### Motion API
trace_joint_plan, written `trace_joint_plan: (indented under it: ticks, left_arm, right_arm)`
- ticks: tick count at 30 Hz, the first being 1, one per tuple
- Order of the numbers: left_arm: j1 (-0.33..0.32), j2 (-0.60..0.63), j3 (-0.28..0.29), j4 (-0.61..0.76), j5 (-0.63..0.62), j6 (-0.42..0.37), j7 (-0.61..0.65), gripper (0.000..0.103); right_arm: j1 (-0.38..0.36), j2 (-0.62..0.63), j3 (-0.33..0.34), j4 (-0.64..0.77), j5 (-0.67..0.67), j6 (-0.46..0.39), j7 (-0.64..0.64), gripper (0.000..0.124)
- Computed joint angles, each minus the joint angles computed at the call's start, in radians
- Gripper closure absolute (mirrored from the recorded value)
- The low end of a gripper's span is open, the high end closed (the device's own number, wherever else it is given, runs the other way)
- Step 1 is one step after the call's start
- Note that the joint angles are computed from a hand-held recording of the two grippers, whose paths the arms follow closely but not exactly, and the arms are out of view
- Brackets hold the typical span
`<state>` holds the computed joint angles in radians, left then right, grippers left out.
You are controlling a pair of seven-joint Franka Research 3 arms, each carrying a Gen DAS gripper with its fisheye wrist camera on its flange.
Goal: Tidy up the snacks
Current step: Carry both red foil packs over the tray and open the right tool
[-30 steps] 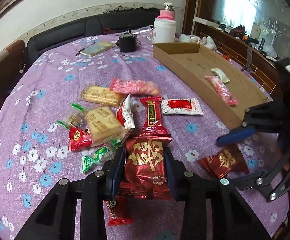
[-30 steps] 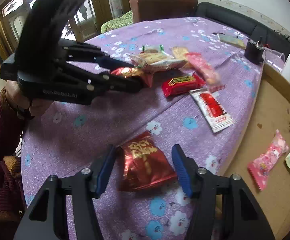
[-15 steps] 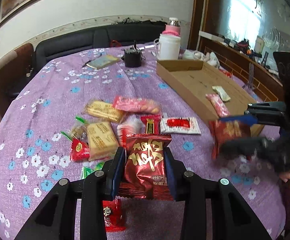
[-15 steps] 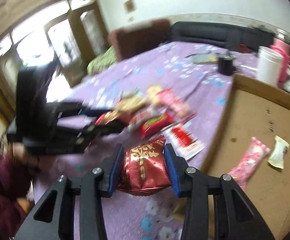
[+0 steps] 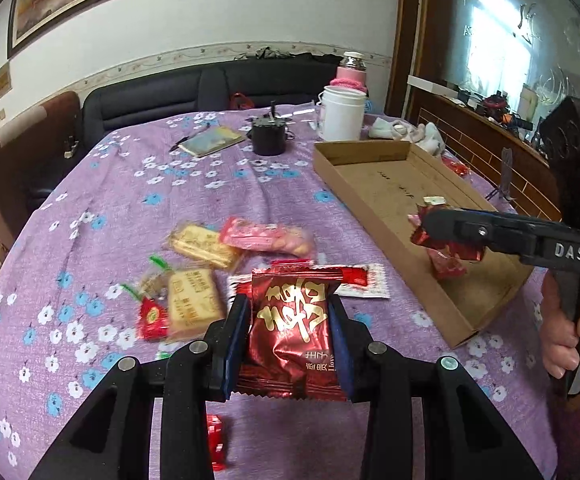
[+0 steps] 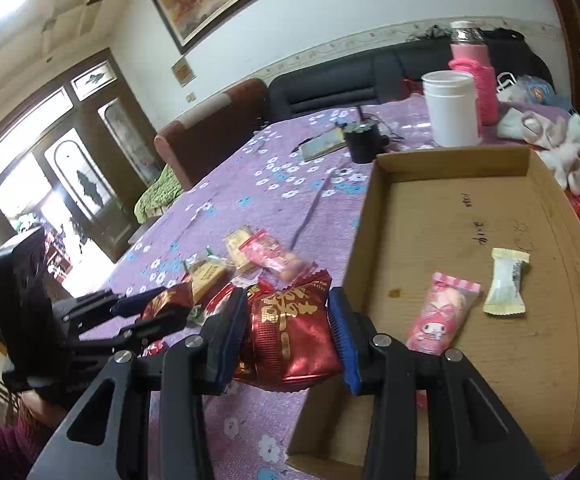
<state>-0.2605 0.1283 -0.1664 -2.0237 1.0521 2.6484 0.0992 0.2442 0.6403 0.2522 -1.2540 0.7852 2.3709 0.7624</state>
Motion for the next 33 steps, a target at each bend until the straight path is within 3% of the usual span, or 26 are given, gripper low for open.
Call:
trace_joint_plan:
  ticks: [8, 16, 25, 33]
  left_arm:
    - [-0.027, 0.062, -0.006, 0.095, -0.067, -0.017, 0.107, 0.063]
    - [-0.064, 0.191, 0.008, 0.279, -0.184, 0.010, 0.276, 0.063]
    - [-0.125, 0.397, 0.023, 0.531, -0.370, 0.012, 0.468, 0.063]
    - [-0.172, 0.484, 0.049, 0.599, -0.467, 0.022, 0.572, 0.064]
  right_arm:
    - [-0.004, 0.032, -0.019, 0.050, -0.020, 0.021, 0.097, 0.083]
    - [-0.016, 0.084, -0.042, 0.124, -0.061, 0.050, 0.258, 0.084]
    - [0.032, 0.138, -0.144, 0.190, -0.265, 0.111, 0.558, 0.084]
    - [0.038, 0.158, -0.158, 0.207, -0.401, 0.099, 0.672, 0.083]
